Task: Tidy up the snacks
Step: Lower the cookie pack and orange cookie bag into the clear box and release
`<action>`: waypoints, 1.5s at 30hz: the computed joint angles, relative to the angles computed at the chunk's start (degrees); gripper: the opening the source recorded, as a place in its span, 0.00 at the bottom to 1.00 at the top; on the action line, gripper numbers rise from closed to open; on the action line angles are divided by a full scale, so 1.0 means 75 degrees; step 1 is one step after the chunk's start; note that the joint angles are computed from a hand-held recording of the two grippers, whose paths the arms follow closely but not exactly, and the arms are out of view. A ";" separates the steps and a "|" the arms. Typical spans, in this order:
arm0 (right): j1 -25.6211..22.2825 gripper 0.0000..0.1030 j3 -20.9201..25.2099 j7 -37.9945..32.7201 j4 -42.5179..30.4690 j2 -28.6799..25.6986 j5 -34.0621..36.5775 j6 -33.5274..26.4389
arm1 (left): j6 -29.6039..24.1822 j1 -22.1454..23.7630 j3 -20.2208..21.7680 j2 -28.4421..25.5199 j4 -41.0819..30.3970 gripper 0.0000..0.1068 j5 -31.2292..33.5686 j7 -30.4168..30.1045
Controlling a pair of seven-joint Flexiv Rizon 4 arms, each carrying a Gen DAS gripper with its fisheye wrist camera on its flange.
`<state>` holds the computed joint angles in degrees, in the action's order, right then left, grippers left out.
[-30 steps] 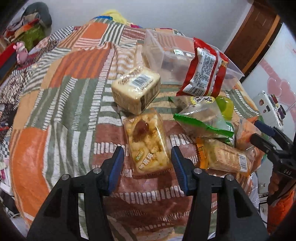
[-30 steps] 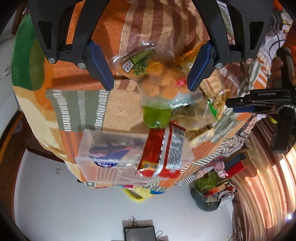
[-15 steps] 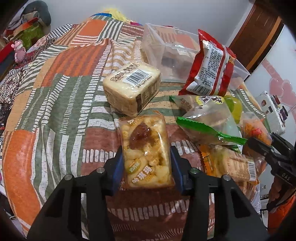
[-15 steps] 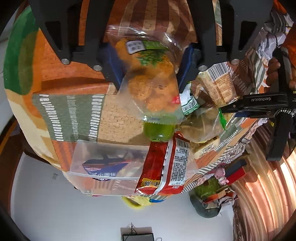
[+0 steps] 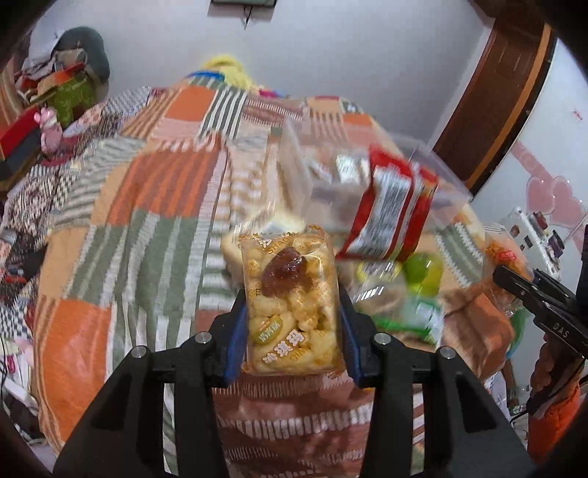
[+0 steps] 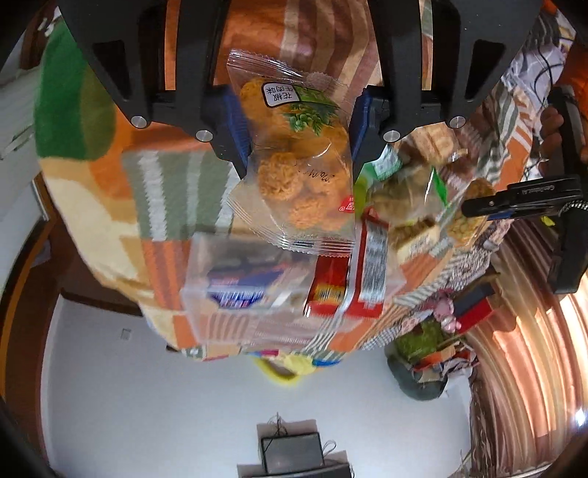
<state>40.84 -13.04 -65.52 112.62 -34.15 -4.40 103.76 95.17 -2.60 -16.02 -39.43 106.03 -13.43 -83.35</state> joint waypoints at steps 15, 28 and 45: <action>0.0998 0.43 -0.1718 -0.0226 -0.1108 -0.0539 0.0615 0.0184 | -0.0207 -0.0739 0.0486 -0.0594 -0.2048 0.41 -0.0024 0.0274; -0.0570 0.43 -0.0277 0.0391 -0.2905 -0.1461 -0.0436 -0.0751 | -0.1644 -0.1501 0.1441 -0.1907 -0.4720 0.41 -0.0213 0.0163; -0.2168 0.48 0.1727 0.0620 -0.3792 -0.1843 -0.1736 -0.2194 | -0.2436 -0.1325 0.1328 -0.2307 -0.5362 0.41 -0.0090 -0.0084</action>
<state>24.58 -0.09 -60.87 84.17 -47.98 -17.42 87.31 76.90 -12.54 -6.05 -56.73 65.82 -14.10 -83.97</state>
